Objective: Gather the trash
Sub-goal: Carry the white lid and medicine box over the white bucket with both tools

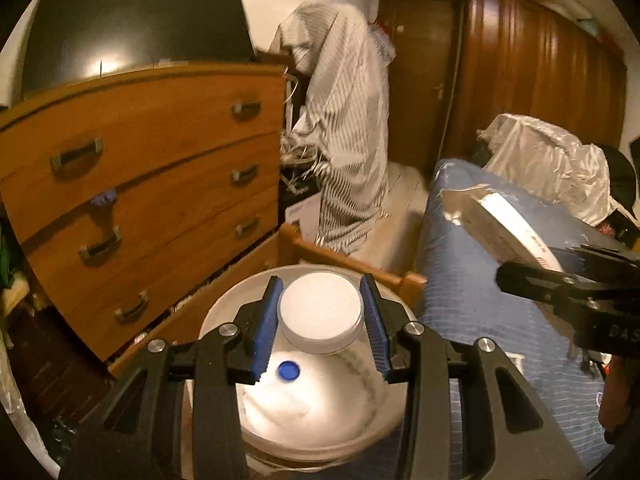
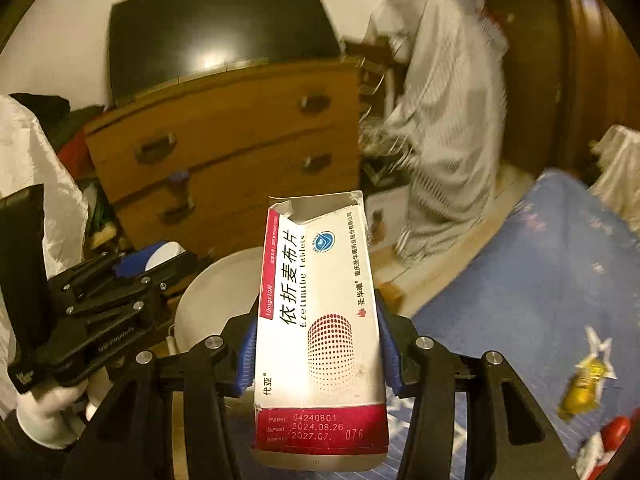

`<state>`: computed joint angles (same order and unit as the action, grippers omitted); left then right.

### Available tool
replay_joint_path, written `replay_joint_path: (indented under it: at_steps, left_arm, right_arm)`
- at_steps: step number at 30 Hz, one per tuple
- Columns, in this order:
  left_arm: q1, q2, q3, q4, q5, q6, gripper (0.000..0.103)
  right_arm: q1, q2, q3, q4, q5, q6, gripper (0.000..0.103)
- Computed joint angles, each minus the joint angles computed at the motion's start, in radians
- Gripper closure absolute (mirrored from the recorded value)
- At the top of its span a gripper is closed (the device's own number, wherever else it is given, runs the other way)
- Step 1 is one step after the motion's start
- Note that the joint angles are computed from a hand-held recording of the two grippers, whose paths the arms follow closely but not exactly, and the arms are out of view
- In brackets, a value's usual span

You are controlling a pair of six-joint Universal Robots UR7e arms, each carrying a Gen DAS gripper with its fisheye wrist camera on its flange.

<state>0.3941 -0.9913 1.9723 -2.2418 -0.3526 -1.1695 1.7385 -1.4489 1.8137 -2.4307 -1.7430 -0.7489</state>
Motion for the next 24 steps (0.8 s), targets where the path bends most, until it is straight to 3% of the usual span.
replay_joint_path:
  at_steps: [4,9,24]
  left_arm:
    - [0.050,-0.009,0.017,-0.072,-0.037,0.054,0.065]
    - [0.102,-0.013,0.043,-0.138,-0.075,0.093,0.065]
    - [0.137,-0.008,0.061,-0.192,-0.089,0.121,0.064]
  right_arm:
    - [0.021,0.128,-0.067,0.065,-0.063,0.040,0.053]
    - [0.020,0.212,-0.091,0.079,-0.109,0.064,0.053]
    - [-0.014,0.244,-0.106,0.073,-0.101,0.035,0.050]
